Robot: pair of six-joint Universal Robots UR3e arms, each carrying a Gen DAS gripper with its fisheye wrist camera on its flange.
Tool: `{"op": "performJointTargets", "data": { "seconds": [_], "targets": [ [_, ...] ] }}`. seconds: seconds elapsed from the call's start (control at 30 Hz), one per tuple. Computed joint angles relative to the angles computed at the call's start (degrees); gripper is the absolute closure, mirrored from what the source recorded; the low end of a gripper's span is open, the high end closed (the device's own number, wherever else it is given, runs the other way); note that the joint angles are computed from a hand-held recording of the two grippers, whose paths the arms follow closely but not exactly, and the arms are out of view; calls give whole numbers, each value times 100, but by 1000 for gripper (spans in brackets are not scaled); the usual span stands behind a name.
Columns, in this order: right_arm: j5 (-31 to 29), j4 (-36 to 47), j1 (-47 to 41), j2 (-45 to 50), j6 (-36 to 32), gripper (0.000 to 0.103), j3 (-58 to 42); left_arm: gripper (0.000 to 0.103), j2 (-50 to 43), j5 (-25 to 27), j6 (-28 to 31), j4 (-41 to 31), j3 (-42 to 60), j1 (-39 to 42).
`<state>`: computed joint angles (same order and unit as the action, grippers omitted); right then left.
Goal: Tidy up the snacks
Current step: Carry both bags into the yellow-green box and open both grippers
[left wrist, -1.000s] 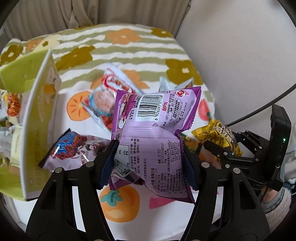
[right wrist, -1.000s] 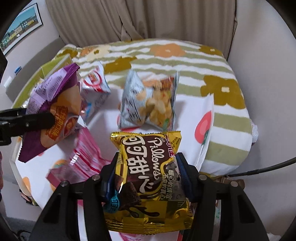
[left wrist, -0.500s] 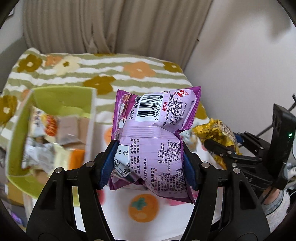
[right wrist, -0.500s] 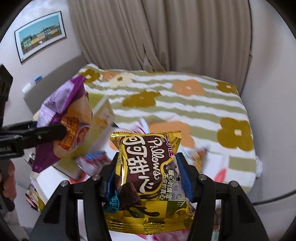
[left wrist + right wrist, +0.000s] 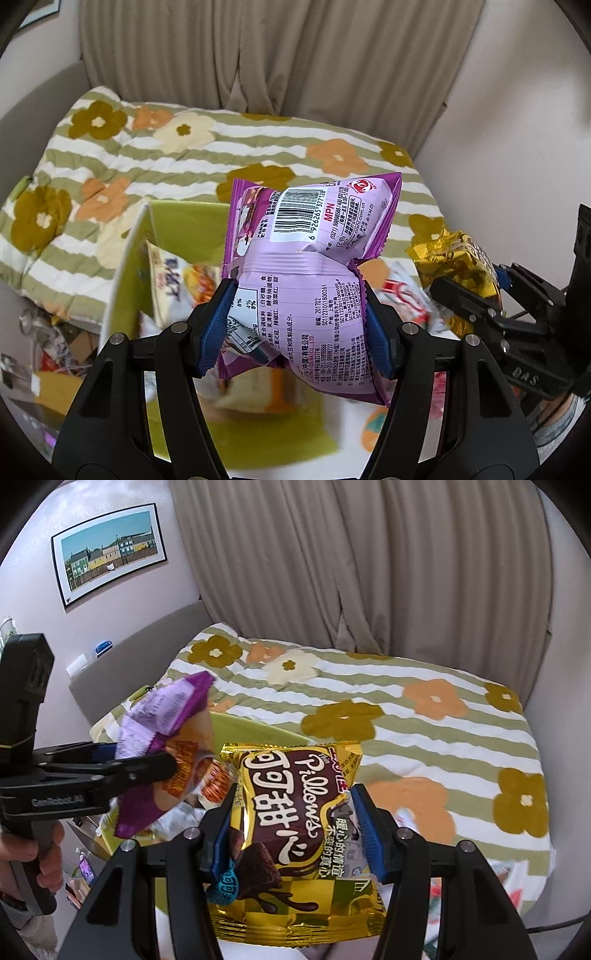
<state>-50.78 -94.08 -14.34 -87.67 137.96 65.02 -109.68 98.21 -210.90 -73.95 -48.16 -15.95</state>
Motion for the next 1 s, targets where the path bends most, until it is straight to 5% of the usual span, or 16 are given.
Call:
{"op": "performJointTargets", "data": {
  "seconds": [0.2, 0.4, 0.77, 1.0],
  "targets": [
    [-836, -996, 1191, 660, 1240, 50, -238, 38, 19, -1067, 841, 412, -581, 997],
    [-1486, -1291, 1622, 1178, 1795, 50, -526, 1, -492, -1388, 1282, 320, -316, 1342],
    [-1738, -1192, 1833, 1586, 2024, 50, -747, 1, 524, -1185, 1409, 821, -1859, 1643],
    [-1477, -594, 2119, 2757, 2108, 50, -2498, 1, 1000, -1277, 1253, 997, -2580, 1857]
  ]
}}
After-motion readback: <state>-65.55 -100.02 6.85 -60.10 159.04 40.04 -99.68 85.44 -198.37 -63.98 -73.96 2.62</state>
